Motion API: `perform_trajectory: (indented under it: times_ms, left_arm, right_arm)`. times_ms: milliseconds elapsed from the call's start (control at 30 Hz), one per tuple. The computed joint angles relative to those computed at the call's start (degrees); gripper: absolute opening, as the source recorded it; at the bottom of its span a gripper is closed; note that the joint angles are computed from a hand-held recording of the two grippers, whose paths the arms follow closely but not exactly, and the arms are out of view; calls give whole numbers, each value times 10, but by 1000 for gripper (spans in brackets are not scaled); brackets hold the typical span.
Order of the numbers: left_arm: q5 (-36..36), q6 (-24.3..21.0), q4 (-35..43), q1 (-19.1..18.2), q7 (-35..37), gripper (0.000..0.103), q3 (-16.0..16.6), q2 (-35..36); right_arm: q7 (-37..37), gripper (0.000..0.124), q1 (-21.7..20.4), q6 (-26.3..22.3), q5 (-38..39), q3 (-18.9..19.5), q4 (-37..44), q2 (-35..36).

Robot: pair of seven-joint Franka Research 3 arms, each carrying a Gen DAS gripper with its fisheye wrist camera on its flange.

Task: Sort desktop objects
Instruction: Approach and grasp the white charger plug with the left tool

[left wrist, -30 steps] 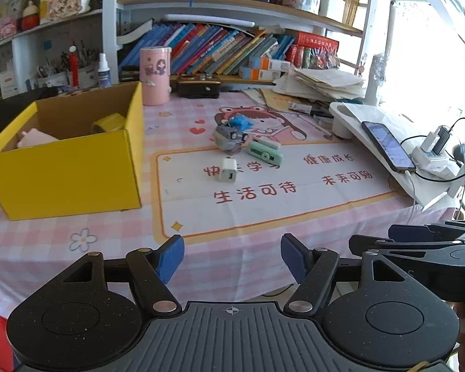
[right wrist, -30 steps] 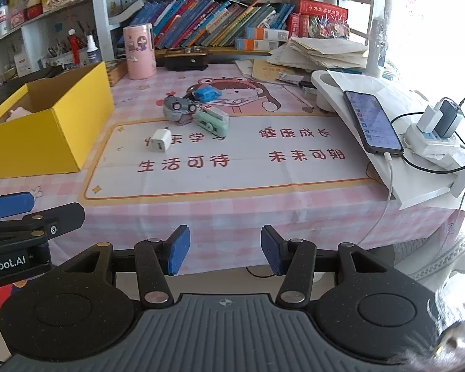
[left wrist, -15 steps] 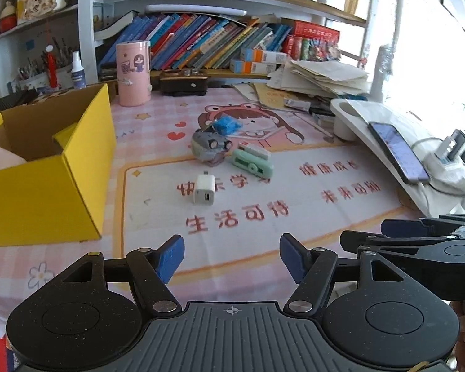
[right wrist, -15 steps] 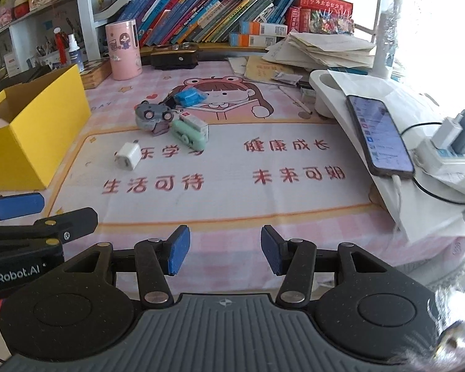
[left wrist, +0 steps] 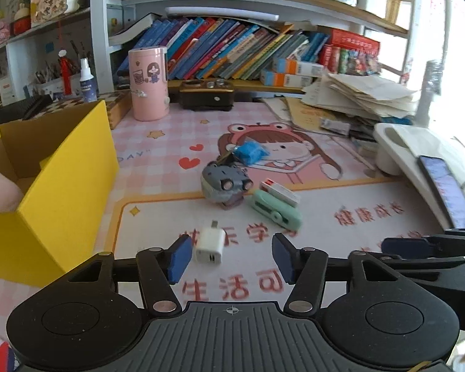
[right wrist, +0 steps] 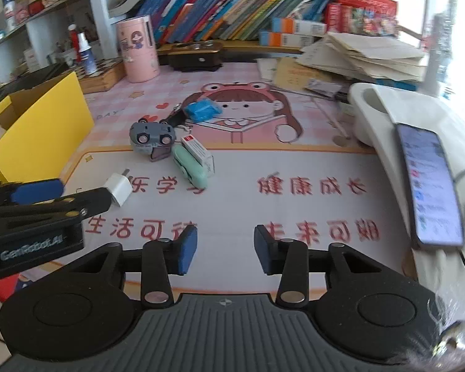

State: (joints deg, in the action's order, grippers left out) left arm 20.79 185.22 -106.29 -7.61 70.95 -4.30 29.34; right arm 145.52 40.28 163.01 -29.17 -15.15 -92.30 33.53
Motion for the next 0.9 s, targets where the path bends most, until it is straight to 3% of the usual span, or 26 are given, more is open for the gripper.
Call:
perform_trajectory:
  times_ms: [133, 333, 800, 900]
  left_arm:
    - [-2, -34, 56, -42, -22, 50, 42, 39]
    - [14, -83, 108, -63, -58, 48, 66, 75]
    - [57, -132, 151, -50, -96, 40, 52, 104]
    - [58, -131, 154, -43, -91, 27, 43, 105]
  right_arm:
    - [-85, 35, -52, 11, 49, 45, 37, 28]
    - [-200, 34, -96, 17, 123, 83, 82, 62]
    - [-393, 34, -137, -8, 257, 130, 166, 121]
    - [-421, 34, -138, -23, 278, 133, 192, 137]
